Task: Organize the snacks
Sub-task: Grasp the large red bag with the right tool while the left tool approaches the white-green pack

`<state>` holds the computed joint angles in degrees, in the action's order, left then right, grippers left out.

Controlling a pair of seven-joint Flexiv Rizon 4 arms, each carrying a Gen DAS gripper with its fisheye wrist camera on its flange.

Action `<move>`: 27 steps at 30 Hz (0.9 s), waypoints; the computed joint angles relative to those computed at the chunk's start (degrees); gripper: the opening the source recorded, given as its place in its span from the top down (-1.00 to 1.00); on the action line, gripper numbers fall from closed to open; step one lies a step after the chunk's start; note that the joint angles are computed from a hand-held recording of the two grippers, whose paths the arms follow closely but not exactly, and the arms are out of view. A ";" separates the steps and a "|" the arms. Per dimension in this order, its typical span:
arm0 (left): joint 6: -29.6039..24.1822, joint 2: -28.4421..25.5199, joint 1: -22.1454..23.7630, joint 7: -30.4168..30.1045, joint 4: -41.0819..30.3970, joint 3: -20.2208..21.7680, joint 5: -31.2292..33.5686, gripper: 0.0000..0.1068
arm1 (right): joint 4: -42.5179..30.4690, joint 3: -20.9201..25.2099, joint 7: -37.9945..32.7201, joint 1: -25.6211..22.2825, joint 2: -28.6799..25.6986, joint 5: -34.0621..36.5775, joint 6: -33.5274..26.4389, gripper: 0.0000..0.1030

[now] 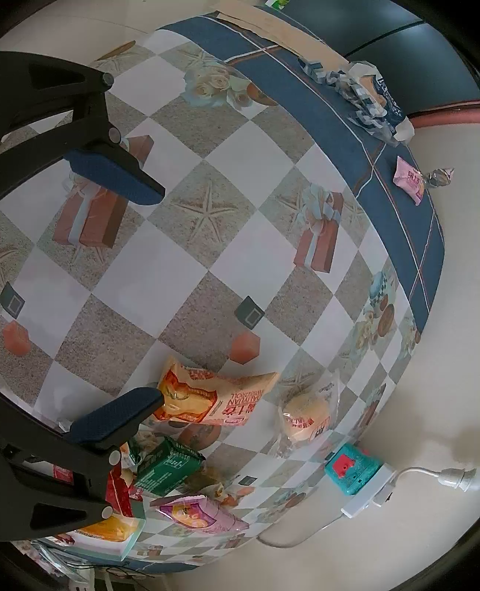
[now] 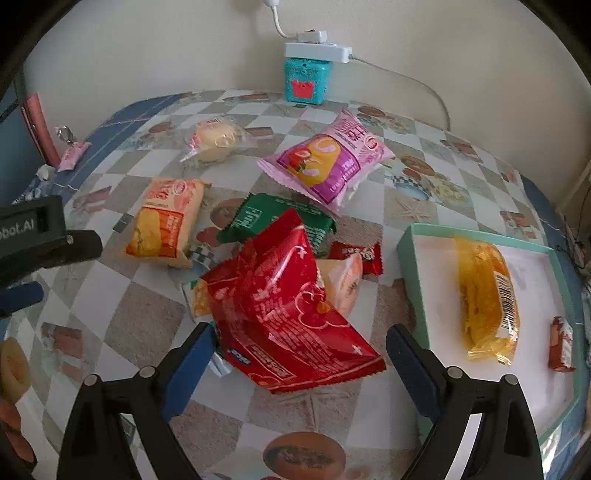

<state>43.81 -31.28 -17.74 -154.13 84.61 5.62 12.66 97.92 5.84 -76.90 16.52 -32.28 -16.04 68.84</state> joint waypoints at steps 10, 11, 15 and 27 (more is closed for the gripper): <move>-0.25 -0.22 -0.09 0.09 -0.31 0.03 0.10 -0.86 | -0.13 0.21 -1.38 0.32 -0.58 -0.44 1.37 -0.67; -0.32 -0.28 -0.08 0.21 -0.41 -0.01 0.12 -0.86 | -0.35 0.41 -1.23 0.09 -0.65 0.06 1.18 -0.64; -0.27 -0.52 0.01 1.00 -0.71 -0.27 -0.04 -0.86 | -0.75 -0.03 -0.11 -0.13 -0.65 0.73 0.91 -0.56; 1.28 -1.08 -0.11 2.65 -1.15 -0.63 -1.05 -0.86 | -3.00 2.31 -0.88 -3.15 0.00 6.55 -0.44 -0.53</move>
<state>45.09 -32.36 -17.85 -151.48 83.45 4.99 11.62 94.92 8.15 -77.78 13.37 -32.28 -9.49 68.40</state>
